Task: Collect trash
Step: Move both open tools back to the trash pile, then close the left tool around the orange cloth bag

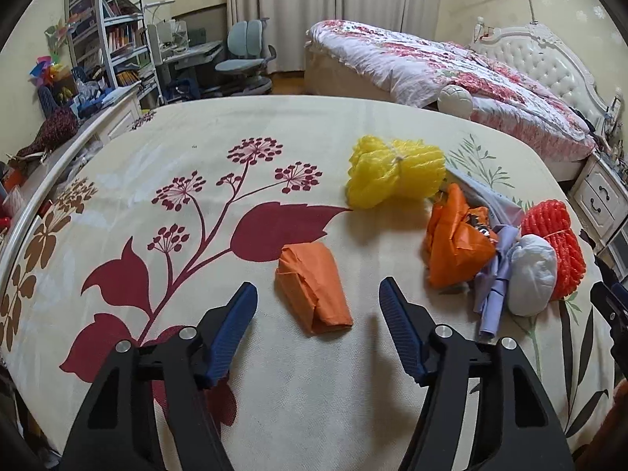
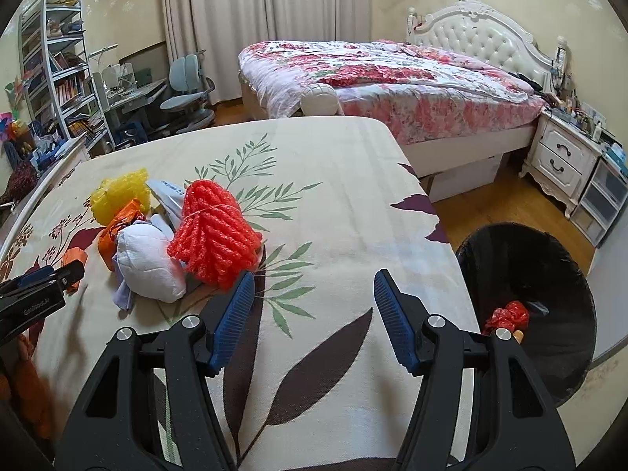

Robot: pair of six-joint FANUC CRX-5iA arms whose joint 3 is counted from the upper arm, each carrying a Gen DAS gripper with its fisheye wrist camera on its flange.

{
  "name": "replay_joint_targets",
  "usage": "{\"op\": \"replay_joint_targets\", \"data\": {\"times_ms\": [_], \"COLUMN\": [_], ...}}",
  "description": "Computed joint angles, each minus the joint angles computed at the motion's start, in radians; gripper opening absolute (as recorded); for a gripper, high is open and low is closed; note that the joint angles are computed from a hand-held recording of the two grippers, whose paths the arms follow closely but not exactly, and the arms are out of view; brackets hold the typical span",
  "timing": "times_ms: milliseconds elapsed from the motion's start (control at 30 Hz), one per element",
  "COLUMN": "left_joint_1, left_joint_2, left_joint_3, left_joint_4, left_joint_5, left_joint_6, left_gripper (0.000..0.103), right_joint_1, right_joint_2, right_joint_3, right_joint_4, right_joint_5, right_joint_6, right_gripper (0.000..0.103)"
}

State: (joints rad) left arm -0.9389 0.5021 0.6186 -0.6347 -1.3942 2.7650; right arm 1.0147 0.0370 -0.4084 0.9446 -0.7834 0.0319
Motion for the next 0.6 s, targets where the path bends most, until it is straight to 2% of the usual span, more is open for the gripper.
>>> {"op": "replay_joint_targets", "data": {"times_ms": [100, 167, 233, 333, 600], "left_joint_1": [0.023, 0.020, 0.019, 0.022, 0.009], "left_joint_2": [-0.022, -0.025, -0.030, -0.045, -0.031], "left_joint_3": [-0.045, -0.046, -0.053, -0.077, -0.054], "left_joint_4": [0.050, 0.043, 0.036, 0.042, 0.025], "left_joint_5": [0.057, 0.062, 0.070, 0.109, 0.140], "left_joint_6": [0.013, 0.002, -0.005, -0.005, -0.042], "left_gripper": [0.060, 0.046, 0.037, 0.036, 0.034], "right_joint_1": [0.002, 0.000, -0.001, -0.002, 0.000], "right_joint_2": [0.008, 0.013, 0.018, 0.027, 0.036], "right_joint_3": [0.009, 0.016, 0.022, 0.034, 0.058], "right_joint_4": [-0.006, -0.009, -0.011, -0.015, 0.003], "right_joint_5": [0.002, 0.005, 0.008, 0.009, 0.027], "right_joint_6": [0.014, 0.023, 0.029, 0.039, 0.050], "right_gripper": [0.062, 0.062, 0.062, 0.062, 0.062]}}
